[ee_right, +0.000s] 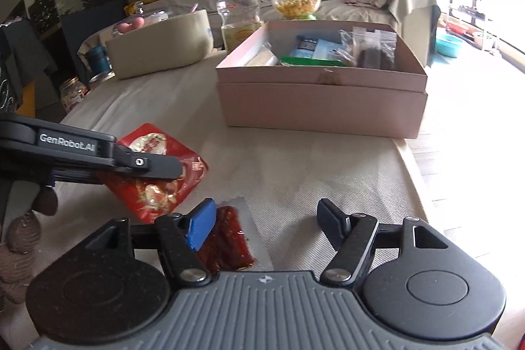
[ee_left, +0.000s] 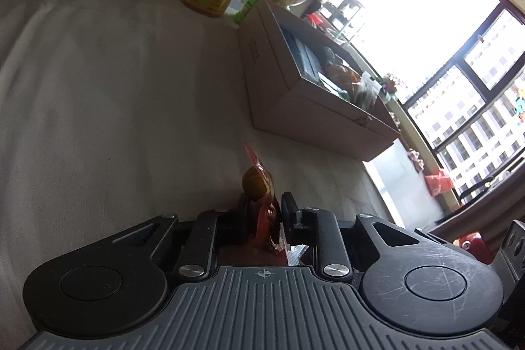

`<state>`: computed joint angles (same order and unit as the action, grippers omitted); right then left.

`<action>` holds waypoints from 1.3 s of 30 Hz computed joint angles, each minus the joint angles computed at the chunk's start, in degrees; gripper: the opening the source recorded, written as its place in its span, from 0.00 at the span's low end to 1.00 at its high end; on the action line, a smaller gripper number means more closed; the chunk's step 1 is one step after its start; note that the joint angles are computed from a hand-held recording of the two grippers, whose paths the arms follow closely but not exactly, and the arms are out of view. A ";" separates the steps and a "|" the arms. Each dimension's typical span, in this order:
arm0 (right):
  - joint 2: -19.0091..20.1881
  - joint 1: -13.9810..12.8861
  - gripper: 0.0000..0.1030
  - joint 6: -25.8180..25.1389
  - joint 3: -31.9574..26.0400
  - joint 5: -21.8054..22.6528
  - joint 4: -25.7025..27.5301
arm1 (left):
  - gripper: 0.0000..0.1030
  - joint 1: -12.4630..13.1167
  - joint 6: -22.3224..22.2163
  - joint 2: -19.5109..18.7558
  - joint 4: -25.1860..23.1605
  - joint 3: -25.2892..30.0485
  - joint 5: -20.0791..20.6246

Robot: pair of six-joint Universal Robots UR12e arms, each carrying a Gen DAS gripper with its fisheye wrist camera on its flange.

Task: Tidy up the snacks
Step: 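Grasp the red jerky square with the right gripper while the left holds the red bag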

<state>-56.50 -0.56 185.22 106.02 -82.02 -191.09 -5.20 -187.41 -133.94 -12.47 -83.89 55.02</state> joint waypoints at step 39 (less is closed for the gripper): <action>-1.46 1.37 0.93 -10.36 0.95 1.01 4.55 | 0.22 -0.17 6.33 5.06 2.13 -7.00 4.74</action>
<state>-57.97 0.81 174.86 106.97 -81.01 -186.53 -5.37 -181.08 -128.88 -10.34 -90.89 59.75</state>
